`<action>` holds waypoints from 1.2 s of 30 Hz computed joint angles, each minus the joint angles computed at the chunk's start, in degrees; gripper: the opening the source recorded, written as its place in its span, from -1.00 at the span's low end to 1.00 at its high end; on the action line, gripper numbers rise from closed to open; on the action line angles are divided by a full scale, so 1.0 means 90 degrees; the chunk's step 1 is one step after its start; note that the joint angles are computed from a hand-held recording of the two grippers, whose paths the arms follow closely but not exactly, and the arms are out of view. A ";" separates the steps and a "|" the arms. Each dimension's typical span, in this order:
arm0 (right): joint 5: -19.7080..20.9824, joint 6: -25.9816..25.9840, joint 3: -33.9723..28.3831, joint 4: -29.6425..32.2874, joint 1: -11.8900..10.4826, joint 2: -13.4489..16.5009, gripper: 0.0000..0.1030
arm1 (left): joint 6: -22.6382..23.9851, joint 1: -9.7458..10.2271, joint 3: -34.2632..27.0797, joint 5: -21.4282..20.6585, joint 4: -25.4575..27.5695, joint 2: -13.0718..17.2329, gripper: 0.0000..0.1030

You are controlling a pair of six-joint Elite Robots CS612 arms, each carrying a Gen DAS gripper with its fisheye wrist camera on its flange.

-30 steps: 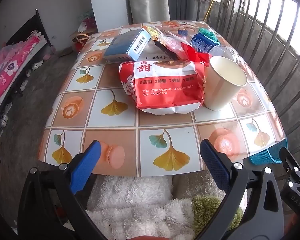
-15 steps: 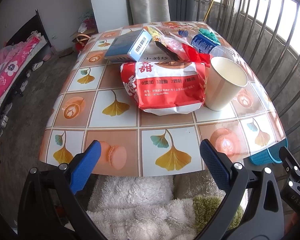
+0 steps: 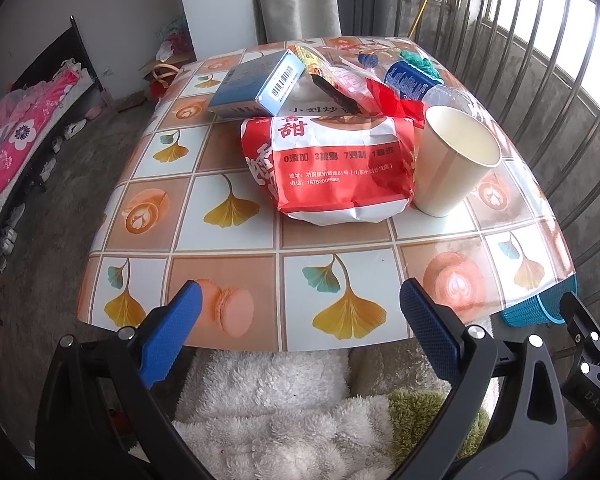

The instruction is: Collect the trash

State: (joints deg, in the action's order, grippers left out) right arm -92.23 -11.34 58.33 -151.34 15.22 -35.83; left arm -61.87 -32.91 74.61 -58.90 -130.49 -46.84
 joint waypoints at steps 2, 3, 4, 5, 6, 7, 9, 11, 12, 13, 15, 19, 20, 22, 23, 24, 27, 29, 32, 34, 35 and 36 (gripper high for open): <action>0.0008 0.0019 0.0007 -0.0007 -0.0005 -0.0004 0.88 | 0.0015 0.0003 -0.0004 -0.0003 0.0003 0.0007 0.85; 0.0012 0.0029 0.0008 -0.0007 -0.0007 -0.0004 0.88 | 0.0019 0.0003 -0.0001 -0.0005 0.0005 0.0008 0.85; 0.0018 0.0034 0.0005 0.0004 -0.0011 -0.0002 0.88 | 0.0020 0.0006 -0.0014 -0.0013 0.0024 0.0014 0.85; 0.0021 0.0036 -0.0001 0.0018 -0.0013 0.0003 0.88 | 0.0019 0.0008 -0.0021 -0.0022 0.0038 0.0018 0.85; 0.0023 0.0033 -0.0010 0.0033 -0.0014 0.0010 0.88 | 0.0013 0.0010 -0.0021 -0.0025 0.0046 0.0019 0.85; 0.0024 0.0036 -0.0025 0.0057 -0.0010 0.0018 0.88 | 0.0011 0.0012 -0.0030 -0.0027 0.0055 0.0022 0.85; 0.0051 0.0047 -0.0037 0.0093 -0.0014 0.0025 0.88 | -0.0001 0.0015 -0.0039 -0.0026 0.0073 0.0028 0.85; 0.0066 0.0050 -0.0042 0.0114 -0.0015 0.0026 0.88 | -0.0011 0.0020 -0.0048 -0.0030 0.0090 0.0031 0.85; 0.0073 0.0039 -0.0046 0.0116 -0.0014 0.0028 0.88 | -0.0014 0.0023 -0.0050 -0.0040 0.0093 0.0035 0.85; 0.0071 0.0033 -0.0042 0.0113 -0.0014 0.0026 0.88 | -0.0018 0.0024 -0.0059 -0.0048 0.0110 0.0037 0.85; 0.0068 0.0029 -0.0059 0.0144 -0.0014 0.0035 0.88 | 0.0002 0.0032 -0.0077 -0.0086 0.0128 0.0049 0.85; 0.0116 0.0074 -0.0088 0.0191 -0.0023 0.0042 0.88 | 0.0008 0.0037 -0.0088 -0.0095 0.0127 0.0058 0.85; 0.0126 0.0083 -0.0090 0.0190 -0.0025 0.0041 0.88 | 0.0008 0.0037 -0.0088 -0.0095 0.0127 0.0058 0.85; 0.0135 0.0109 -0.0093 0.0184 -0.0025 0.0043 0.88 | 0.0011 0.0037 -0.0091 -0.0100 0.0135 0.0059 0.85; 0.0146 0.0122 -0.0091 0.0180 -0.0027 0.0042 0.88 | 0.0011 0.0037 -0.0091 -0.0100 0.0135 0.0059 0.85; 0.0161 0.0140 -0.0094 0.0181 -0.0028 0.0043 0.88 | 0.0005 0.0039 -0.0100 -0.0099 0.0149 0.0065 0.85; 0.0186 0.0155 -0.0112 0.0204 -0.0027 0.0050 0.88 | 0.0010 0.0042 -0.0100 -0.0090 0.0162 0.0066 0.85; 0.0203 0.0157 -0.0136 0.0210 -0.0027 0.0059 0.88 | 0.0023 0.0054 -0.0098 -0.0102 0.0151 0.0068 0.85; 0.0224 0.0180 -0.0163 0.0177 -0.0032 0.0070 0.88 | 0.0188 0.0095 -0.0132 -0.0194 0.0142 0.0095 0.85; 0.0278 0.0219 -0.0165 0.0187 -0.0050 0.0066 0.88 | 0.0235 0.0116 -0.0145 -0.0215 0.0170 0.0102 0.85; 0.0320 0.0245 -0.0169 0.0202 -0.0060 0.0067 0.88 | 0.0222 0.0120 -0.0132 -0.0212 0.0168 0.0093 0.85; 0.0353 0.0271 -0.0170 0.0216 -0.0067 0.0066 0.88 | 0.0198 0.0126 -0.0123 -0.0199 0.0172 0.0091 0.85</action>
State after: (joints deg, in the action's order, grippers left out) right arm -89.05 -8.90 56.80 -149.39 14.62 -35.24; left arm -60.09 -31.78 73.50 -60.69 -128.95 -46.03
